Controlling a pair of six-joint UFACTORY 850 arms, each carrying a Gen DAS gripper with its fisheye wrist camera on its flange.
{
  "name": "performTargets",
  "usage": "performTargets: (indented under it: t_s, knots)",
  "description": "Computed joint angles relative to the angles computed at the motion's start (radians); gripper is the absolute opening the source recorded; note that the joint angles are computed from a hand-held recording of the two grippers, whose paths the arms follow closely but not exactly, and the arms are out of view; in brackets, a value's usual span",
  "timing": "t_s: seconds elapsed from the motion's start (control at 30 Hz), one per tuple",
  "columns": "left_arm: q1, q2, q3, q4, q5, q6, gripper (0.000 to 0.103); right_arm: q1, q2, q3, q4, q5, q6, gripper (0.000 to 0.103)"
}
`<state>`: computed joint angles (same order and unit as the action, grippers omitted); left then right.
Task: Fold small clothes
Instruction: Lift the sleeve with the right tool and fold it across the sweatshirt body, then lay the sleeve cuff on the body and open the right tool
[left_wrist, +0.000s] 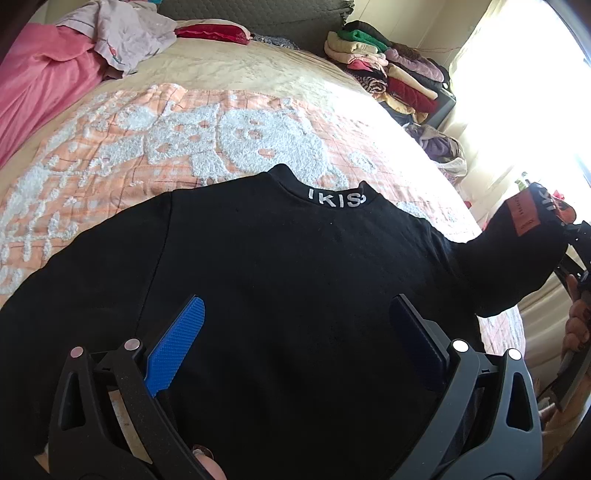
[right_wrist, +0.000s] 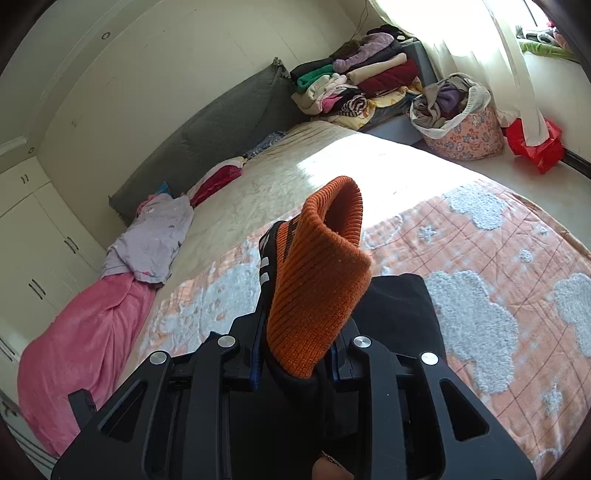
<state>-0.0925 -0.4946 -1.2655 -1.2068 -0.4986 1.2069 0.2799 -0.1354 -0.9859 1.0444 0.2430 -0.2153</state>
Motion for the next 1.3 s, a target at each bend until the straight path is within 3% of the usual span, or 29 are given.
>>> performTargets:
  t_s: [0.3,0.57,0.63,0.73,0.77,0.8,0.93,1.03,1.3]
  knots:
    - [0.019,-0.007,-0.015,-0.003,-0.039,-0.006,0.094,0.057,-0.109,-0.102,0.006,-0.046,-0.041,0.024]
    - [0.029,-0.023,-0.031,0.003,-0.073,-0.029,0.094,0.092,-0.195,-0.167,0.135,-0.086,-0.182,0.027]
    - [0.029,-0.028,-0.033,0.007,-0.079,-0.035,0.094,0.099,-0.210,-0.178,0.081,-0.096,-0.129,0.027]
    - [0.030,-0.035,-0.037,0.016,-0.088,-0.050,0.094,0.106,-0.216,-0.180,-0.035,-0.102,-0.028,0.033]
    - [0.031,-0.036,-0.038,0.016,-0.091,-0.051,0.094,0.110,-0.219,-0.184,0.001,-0.101,-0.072,0.045]
    - [0.032,-0.038,-0.039,0.016,-0.092,-0.051,0.094,0.114,-0.217,-0.182,0.008,-0.094,-0.084,0.050]
    - [0.036,-0.045,-0.045,0.015,-0.107,-0.061,0.094,0.116,-0.205,-0.162,0.004,-0.084,-0.085,0.051]
    - [0.036,-0.055,-0.050,0.026,-0.123,-0.080,0.094,0.118,-0.192,-0.139,0.144,-0.066,-0.215,0.053]
    - [0.019,-0.078,-0.052,0.048,-0.161,-0.093,0.092,0.133,-0.142,-0.047,0.288,-0.037,-0.316,0.059]
